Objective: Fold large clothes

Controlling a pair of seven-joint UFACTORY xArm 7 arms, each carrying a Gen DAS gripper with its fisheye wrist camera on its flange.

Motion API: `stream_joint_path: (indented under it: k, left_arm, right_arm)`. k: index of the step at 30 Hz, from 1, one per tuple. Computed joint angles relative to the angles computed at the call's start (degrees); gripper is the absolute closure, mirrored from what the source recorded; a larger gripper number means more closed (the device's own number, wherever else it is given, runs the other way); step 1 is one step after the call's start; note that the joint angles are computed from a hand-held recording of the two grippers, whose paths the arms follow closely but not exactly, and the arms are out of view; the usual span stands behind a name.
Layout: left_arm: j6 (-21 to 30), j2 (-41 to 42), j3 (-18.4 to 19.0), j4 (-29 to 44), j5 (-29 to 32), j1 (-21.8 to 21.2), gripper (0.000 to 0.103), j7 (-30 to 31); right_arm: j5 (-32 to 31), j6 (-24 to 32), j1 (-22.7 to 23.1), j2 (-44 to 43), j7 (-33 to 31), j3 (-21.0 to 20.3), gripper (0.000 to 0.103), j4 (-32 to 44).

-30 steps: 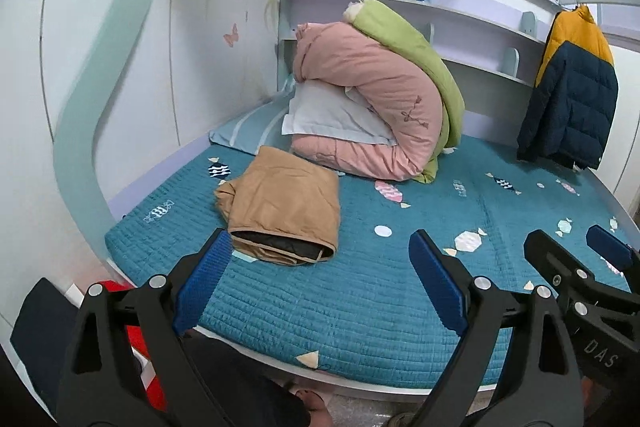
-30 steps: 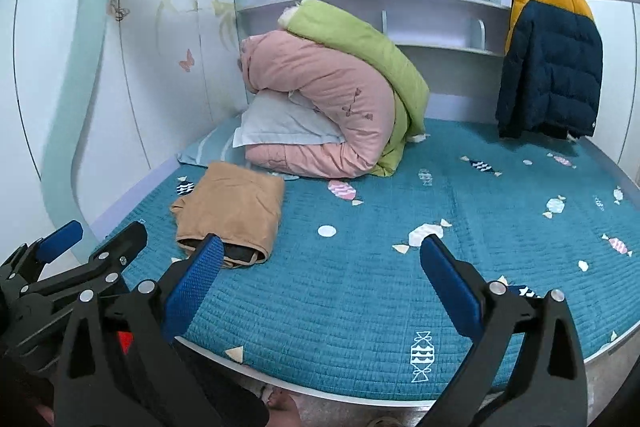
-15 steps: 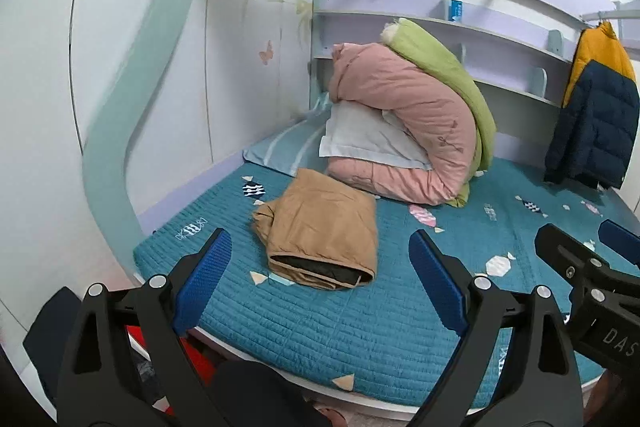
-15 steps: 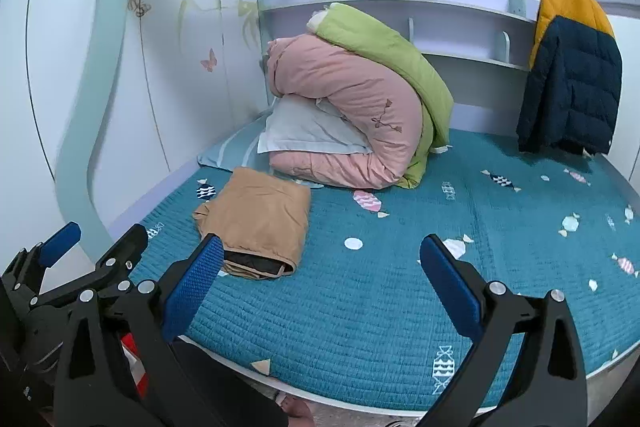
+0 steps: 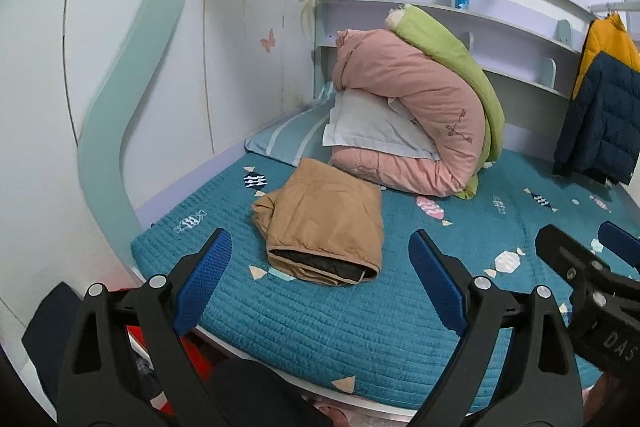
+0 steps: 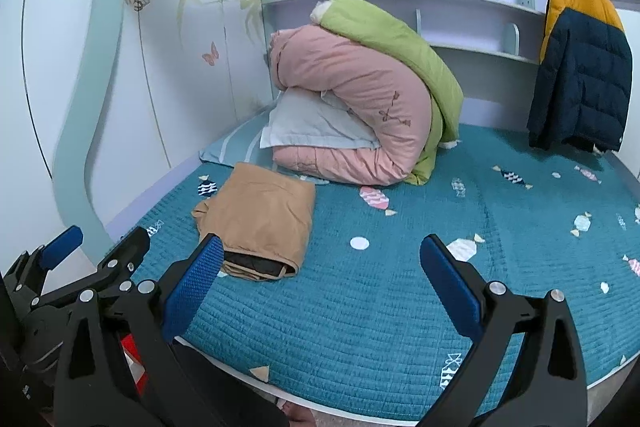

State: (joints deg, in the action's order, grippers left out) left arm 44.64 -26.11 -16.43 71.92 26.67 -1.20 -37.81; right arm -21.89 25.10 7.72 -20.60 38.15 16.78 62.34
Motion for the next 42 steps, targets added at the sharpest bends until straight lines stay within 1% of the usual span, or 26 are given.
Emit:
stream_joint_path:
  k: [8,10,14,19,23,30,42]
  left_arm:
    - [0.9,1.4,-0.8,1.6,1.2,-0.6,0.012,0.1]
    - [0.4,1.3,-0.6,1.4,1.2,-0.9,0.012,0.0]
    - [1.0,1.8,-2.1,2.1,3.1,-0.7,0.012,-1.1]
    - [1.4,1.4,-2.2,1.9,3.5,-1.4,0.012,-1.9]
    - [2.4,1.4,-2.7,2.2,4.4,-1.3,0.012,-2.1]
    - [2.8,1.4,-2.4,2.1,4.2,-1.9,0.012,-2.1]
    - [3.3,1.3,-1.8,1.9,3.4,-2.4,0.012,-1.9]
  right_arm:
    - [3.6,-2.1,0.8,-1.4,-2.3,-2.2,0.008,-2.2]
    - [4.2,-2.6,0.6,-2.0,-2.9,-2.5,0.008,-2.8]
    - [5.0,-2.5,-0.1,-2.8,-3.8,-2.5,0.008,-3.4]
    - [5.6,-2.4,-0.7,-3.6,-4.4,-2.3,0.008,-3.9]
    - [7.2,-0.8,-0.1,-3.4,-5.4,-2.7,0.008,-3.4]
    - [6.5,-0.5,-0.7,-3.9,-5.6,-2.0,0.008,-3.6]
    - [6.9,-0.1,-0.5,-3.5,-6.1,-2.1,0.008,-3.3]
